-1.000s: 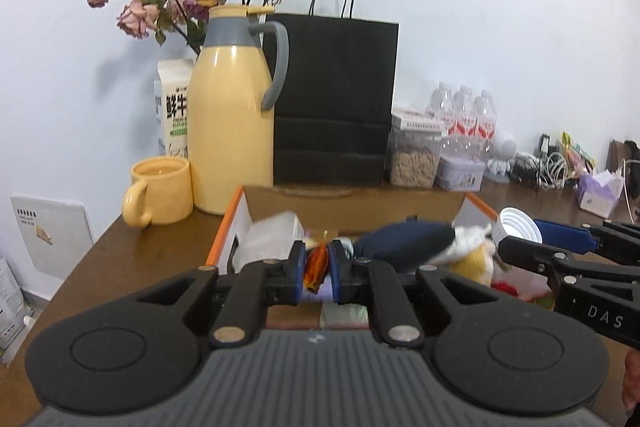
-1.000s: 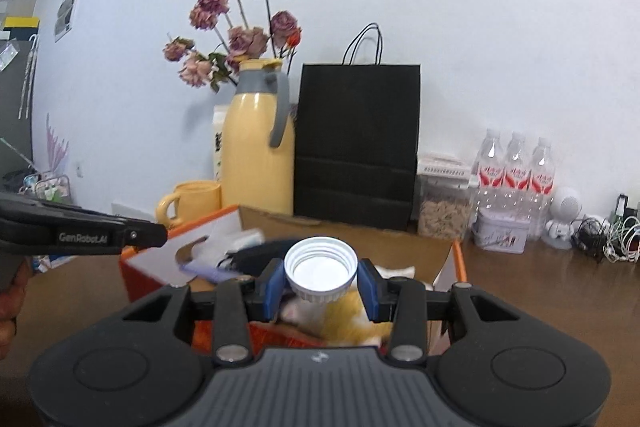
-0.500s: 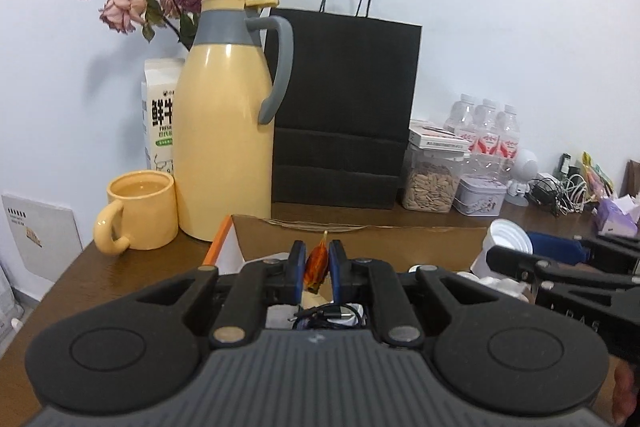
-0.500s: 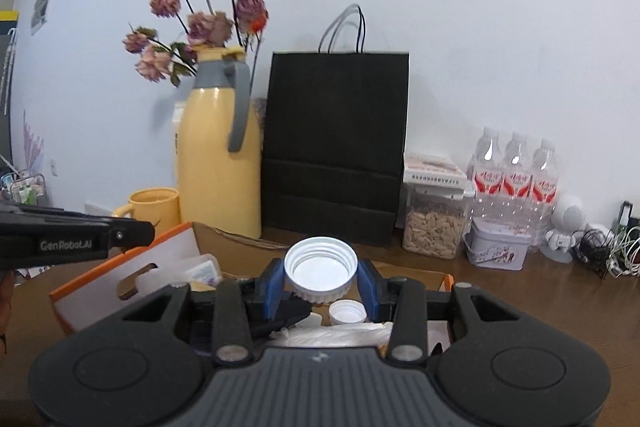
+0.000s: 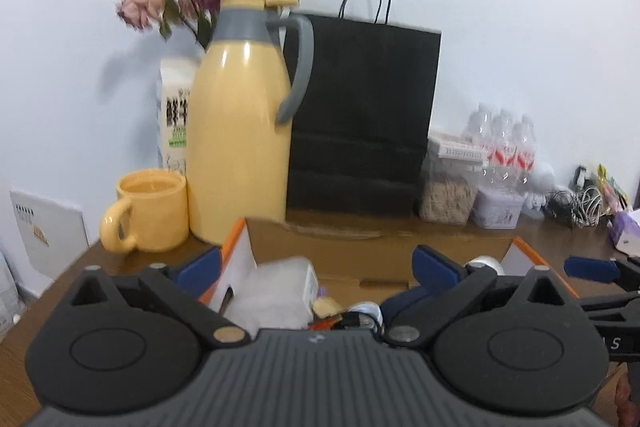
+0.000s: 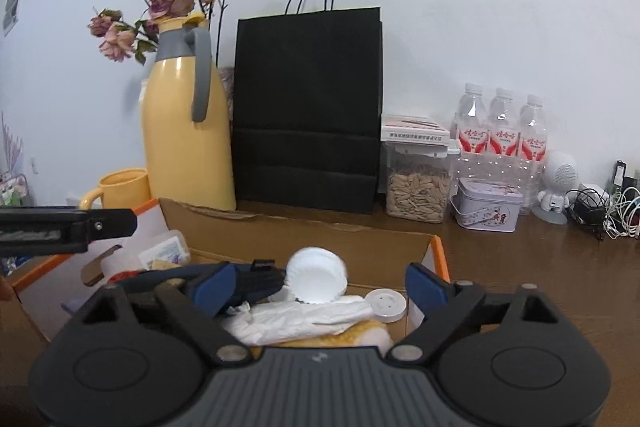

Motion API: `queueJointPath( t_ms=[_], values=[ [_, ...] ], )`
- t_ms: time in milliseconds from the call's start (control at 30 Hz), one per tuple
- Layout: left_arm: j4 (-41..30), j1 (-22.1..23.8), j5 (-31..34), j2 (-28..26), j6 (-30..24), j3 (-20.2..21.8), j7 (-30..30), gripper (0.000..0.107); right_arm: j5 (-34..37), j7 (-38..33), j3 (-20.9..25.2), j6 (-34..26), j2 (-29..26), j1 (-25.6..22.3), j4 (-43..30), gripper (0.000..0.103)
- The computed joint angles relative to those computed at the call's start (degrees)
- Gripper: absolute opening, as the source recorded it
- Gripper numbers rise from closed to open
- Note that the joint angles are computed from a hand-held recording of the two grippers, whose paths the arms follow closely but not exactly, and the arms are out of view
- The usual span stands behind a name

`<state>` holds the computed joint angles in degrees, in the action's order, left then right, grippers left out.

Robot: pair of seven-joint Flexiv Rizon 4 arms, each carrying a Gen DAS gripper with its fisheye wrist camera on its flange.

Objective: Organize objects
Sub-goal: 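Open both grippers to drop the cap and orange item into the box, then withdraw both tools from the box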

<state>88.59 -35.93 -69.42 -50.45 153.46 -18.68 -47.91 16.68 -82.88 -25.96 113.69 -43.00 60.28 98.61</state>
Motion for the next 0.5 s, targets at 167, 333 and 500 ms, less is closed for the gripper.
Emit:
queueJointPath(
  t_ms=[167,333,500],
  values=[
    [0.4,-0.1,0.0,0.4,-0.4,0.1,0.1,0.103,-0.3,0.6,1.1,-0.1,0.6,-0.7,0.4,0.103],
    [0.6,-0.3,-0.6,0.7,0.0,-0.1,0.0,0.103,0.0,-0.1,1.6,1.2,1.0,-0.7,1.0,0.103],
    [2.6,-0.7,0.3,2.1,0.6,0.0,-1.0,0.103,1.3,-2.3,2.5,2.8,2.4,-0.3,2.2,0.103]
  ],
)
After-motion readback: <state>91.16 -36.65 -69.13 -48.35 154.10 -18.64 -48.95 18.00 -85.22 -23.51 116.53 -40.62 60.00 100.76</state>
